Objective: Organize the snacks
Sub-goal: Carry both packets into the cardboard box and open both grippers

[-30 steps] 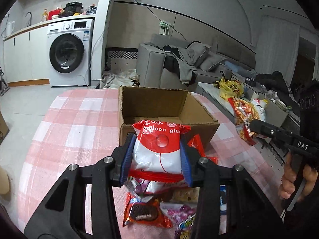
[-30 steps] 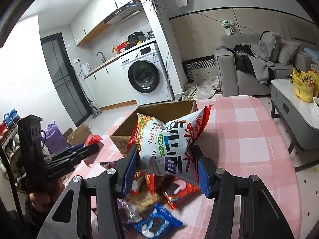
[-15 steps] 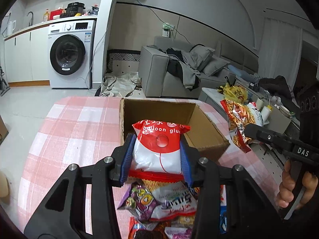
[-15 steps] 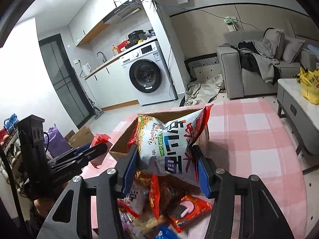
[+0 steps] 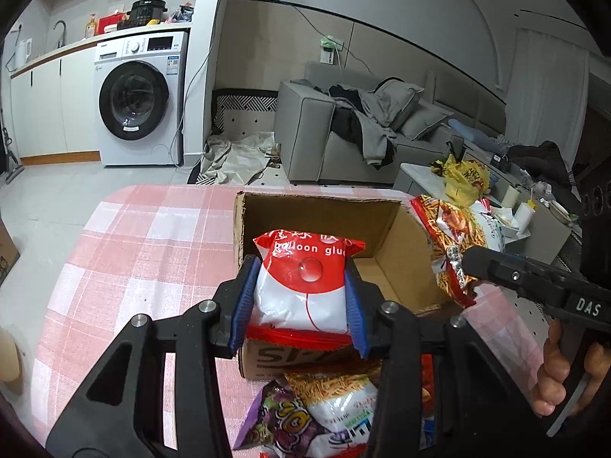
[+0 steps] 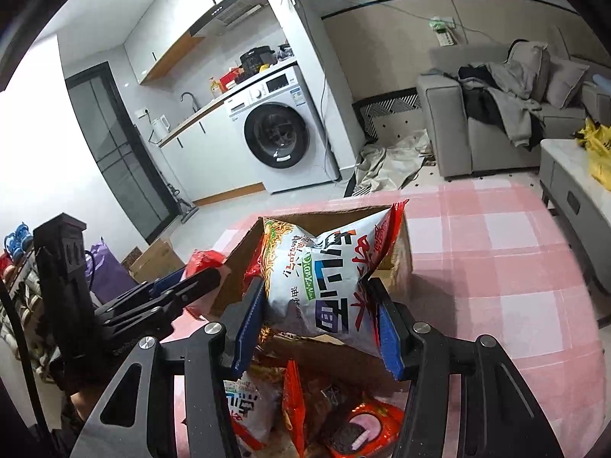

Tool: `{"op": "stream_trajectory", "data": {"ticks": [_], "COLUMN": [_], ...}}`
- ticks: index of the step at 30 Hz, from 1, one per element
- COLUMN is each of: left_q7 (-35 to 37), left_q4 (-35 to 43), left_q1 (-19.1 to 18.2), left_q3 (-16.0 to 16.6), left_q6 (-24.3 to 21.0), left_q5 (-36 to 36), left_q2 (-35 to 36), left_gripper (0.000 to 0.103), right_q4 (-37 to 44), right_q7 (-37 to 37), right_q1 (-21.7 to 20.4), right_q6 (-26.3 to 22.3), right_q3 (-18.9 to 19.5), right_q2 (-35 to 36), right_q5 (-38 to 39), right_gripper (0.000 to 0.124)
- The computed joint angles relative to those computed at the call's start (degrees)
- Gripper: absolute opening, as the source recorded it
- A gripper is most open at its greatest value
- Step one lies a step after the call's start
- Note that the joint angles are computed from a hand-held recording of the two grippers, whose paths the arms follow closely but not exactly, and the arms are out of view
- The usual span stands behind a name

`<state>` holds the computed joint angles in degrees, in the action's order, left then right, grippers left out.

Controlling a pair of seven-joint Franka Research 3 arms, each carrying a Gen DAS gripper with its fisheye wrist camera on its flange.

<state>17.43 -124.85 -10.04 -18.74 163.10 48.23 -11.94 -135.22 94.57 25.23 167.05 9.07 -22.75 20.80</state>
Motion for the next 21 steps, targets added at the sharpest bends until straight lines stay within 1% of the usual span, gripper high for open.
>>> {"op": "stream_trajectory", "data": {"ticks": [1, 3, 7, 11, 14, 16, 19, 21], "left_q7": [0.13, 0.88, 2.10, 4.27, 4.95, 5.15, 5.61, 6.51], "left_q4": [0.59, 1.13, 2.20, 3.41, 4.14, 4.50, 4.62, 4.02], "left_q1": [0.10, -0.12, -0.82, -1.98, -2.77, -3.13, -3.75, -4.11], "left_q3": [-0.15, 0.42, 1.12, 1.83, 2.27, 2.46, 2.54, 2.80], "left_q6": [-0.72, -0.39, -0.76, -1.55, -2.00, -2.35, -3.54, -2.80], "left_q5": [0.22, -0.29, -0.80, -1.68, -2.60, -2.45, -2.93, -4.32], "left_q2": [0.68, 1.90, 4.10, 5.98, 6.88, 7.29, 7.21, 6.89], "left_gripper": [0.039, 0.039, 0.039, 0.039, 0.039, 0.039, 0.039, 0.039], "right_q4": [0.10, 0.71, 2.32, 4.12, 4.99, 5.44, 6.13, 6.01], "right_q7": [-0.16, -0.78, -1.91, -5.16, -6.41, -10.24, -11.48, -11.28], "right_q1": [-0.08, 0.51, 0.89, 2.46, 1.63, 3.51, 2.52, 1.65], "right_q6": [0.23, 0.69, 0.00, -1.29, -1.82, -1.95, -2.86, -2.69], "right_q3": [-0.04, -0.65, -1.25, -2.75, -2.39, -4.41, -3.75, -2.97], "right_q2": [0.33, 1.52, 3.82, 6.18, 7.51, 8.29, 8.78, 8.94], "right_q5": [-0.15, 0.52, 1.40, 4.19, 3.99, 8.75, 9.28, 8.47], "right_gripper": [0.054, 0.054, 0.054, 0.054, 0.054, 0.054, 0.054, 0.054]}}
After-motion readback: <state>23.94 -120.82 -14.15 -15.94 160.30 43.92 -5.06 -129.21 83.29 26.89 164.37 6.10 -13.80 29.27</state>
